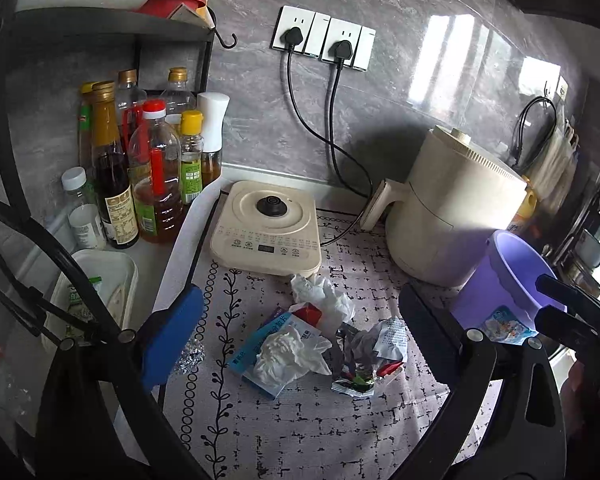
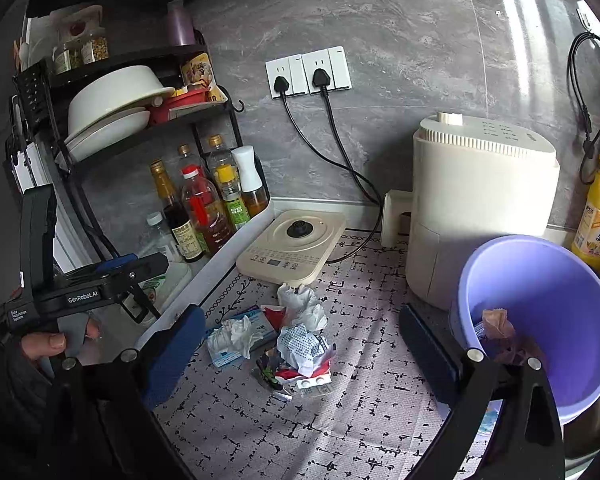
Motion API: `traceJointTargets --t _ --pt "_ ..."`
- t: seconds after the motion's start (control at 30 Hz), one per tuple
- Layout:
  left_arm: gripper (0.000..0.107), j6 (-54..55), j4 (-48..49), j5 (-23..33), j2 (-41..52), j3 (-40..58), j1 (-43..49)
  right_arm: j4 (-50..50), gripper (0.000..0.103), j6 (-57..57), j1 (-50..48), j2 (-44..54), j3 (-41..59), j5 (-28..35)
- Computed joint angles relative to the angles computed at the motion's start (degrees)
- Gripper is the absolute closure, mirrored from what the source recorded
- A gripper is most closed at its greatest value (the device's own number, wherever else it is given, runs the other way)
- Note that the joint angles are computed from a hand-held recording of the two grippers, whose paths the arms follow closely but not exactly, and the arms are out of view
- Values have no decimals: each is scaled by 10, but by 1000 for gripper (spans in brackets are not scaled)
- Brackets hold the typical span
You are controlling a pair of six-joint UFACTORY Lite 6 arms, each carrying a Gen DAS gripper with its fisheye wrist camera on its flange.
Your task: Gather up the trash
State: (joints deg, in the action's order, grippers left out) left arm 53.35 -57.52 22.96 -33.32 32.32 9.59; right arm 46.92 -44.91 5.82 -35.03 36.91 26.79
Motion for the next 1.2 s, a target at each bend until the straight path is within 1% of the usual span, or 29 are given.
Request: traceJointTargets --t 0.1,0.17,0.27,0.4,0.43,0.5,0.57,0.7,0.73,0.8,0.87,0.97,1.03,1.07,1.1,1.17,1.2 --pt "10 77 -52 35 11 -13 41 -25 13 31 39 34 0 -29" --pt "10 120 -80 45 21 -21 55 -34 19 44 56 58 2 -39" --pt "11 178 -105 53 46 -28 63 -44 23 65 75 92 5 -52" --pt "22 238 -135 73 94 -23 70 -75 23 117 92 124 11 -70" --pt "23 256 -146 66 112 -19 63 -75 23 120 92 132 14 -73" --pt "31 282 -162 52 147 -11 50 -94 23 144 99 146 19 -84" --pt "37 306 -177 51 186 1 44 -130 23 183 108 160 26 -95" --pt "42 363 -214 39 261 30 22 -154 23 214 111 194 40 -106" --pt "44 368 -216 35 283 42 15 -158 23 221 112 204 44 -108" --pt "51 365 -208 33 331 69 4 -153 23 220 112 227 54 -109" --pt "56 365 -202 29 372 91 -8 -141 23 211 112 250 67 -107" --pt "59 377 -202 15 419 112 -27 -152 22 215 119 285 86 -114" --pt "66 390 -209 0 443 120 -40 -167 20 233 122 314 100 -120" --pt "72 420 -238 -11 444 115 -45 -162 20 232 121 326 106 -121" --pt "80 444 -261 -19 439 109 -49 -157 20 232 123 338 112 -122" --pt "89 440 -258 -19 445 116 -52 -153 20 230 127 359 120 -124" --pt "90 441 -261 -17 445 117 -51 -158 20 234 132 368 124 -129"
